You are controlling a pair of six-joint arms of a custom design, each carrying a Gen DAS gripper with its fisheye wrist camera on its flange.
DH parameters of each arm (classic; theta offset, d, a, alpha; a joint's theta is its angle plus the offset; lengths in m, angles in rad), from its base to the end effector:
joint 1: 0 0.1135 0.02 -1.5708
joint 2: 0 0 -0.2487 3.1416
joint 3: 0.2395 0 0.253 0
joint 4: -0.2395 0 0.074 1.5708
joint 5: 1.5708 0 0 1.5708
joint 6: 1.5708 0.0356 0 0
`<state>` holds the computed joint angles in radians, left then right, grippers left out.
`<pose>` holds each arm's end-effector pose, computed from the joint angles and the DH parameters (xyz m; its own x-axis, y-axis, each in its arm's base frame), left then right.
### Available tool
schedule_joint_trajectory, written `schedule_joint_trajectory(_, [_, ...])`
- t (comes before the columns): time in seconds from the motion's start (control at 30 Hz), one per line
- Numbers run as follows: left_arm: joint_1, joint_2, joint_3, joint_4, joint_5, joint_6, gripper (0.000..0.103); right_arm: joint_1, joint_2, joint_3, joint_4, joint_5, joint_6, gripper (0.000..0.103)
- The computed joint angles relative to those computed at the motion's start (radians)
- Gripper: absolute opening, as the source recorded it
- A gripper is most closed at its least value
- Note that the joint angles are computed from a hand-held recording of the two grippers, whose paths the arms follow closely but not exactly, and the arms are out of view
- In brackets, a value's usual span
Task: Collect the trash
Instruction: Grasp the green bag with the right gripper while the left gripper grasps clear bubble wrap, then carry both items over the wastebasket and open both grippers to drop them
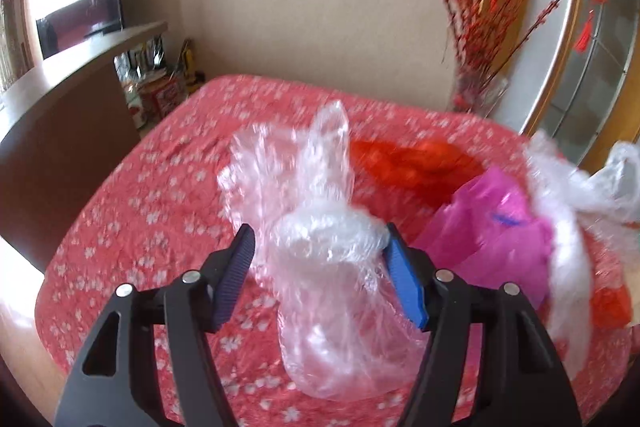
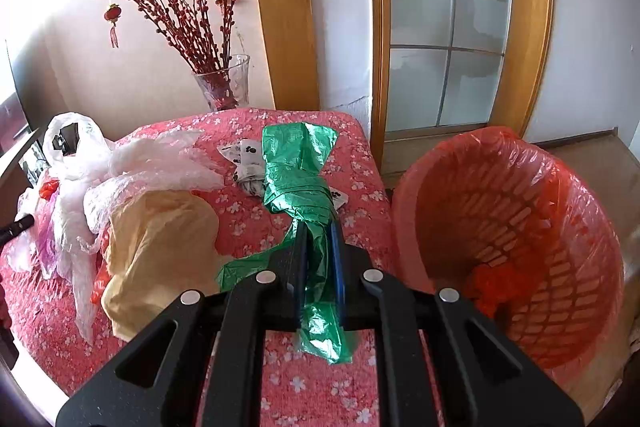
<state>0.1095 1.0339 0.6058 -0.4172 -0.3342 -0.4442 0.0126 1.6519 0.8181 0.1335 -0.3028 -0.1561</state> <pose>0.2102 0.0349 0.1992 -0.5342 -0.4671 -0.7046 -0.6081 0.7913 -0.0635 0.3322 0.0148 0.1501 -0.5992 -0.1559 -0.7852 -0.3373 0.9387 0.0710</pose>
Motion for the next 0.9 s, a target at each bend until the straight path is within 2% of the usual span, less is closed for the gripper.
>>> schedule_joint_trajectory(0.07, [0.027,-0.001,-0.022,0.003,0.031,-0.007,0.063,-0.005,-0.008,-0.004,-0.001,-0.006,-0.001,0.012])
schedule_joint_trajectory(0.1, [0.043,-0.012,-0.035,0.004,0.05,-0.013,0.059,-0.008,-0.011,-0.005,-0.001,-0.009,0.0,0.012])
schedule_joint_trajectory(0.17, [0.087,-0.022,-0.053,0.01,0.109,-0.019,0.05,-0.014,-0.024,-0.011,0.001,-0.017,0.004,0.012])
schedule_joint_trajectory(0.23, [0.119,-0.039,-0.067,0.018,0.13,-0.008,0.035,-0.022,-0.036,-0.016,-0.001,-0.025,0.005,0.012])
schedule_joint_trajectory(0.33, [0.152,-0.072,-0.075,0.013,0.169,0.001,0.022,-0.035,-0.064,-0.03,-0.002,-0.036,0.008,0.012])
schedule_joint_trajectory(0.57, [0.073,-0.215,-0.026,-0.092,0.116,-0.01,0.02,-0.102,-0.131,-0.044,-0.022,-0.098,0.021,0.012])
schedule_joint_trajectory(0.73, [-0.098,-0.247,0.064,-0.154,0.04,-0.039,0.02,-0.159,-0.176,-0.055,-0.034,-0.141,0.025,0.012])
schedule_joint_trajectory(0.9, [-0.321,-0.195,0.159,-0.165,-0.048,-0.088,0.02,-0.225,-0.22,-0.067,-0.038,-0.187,0.03,0.012])
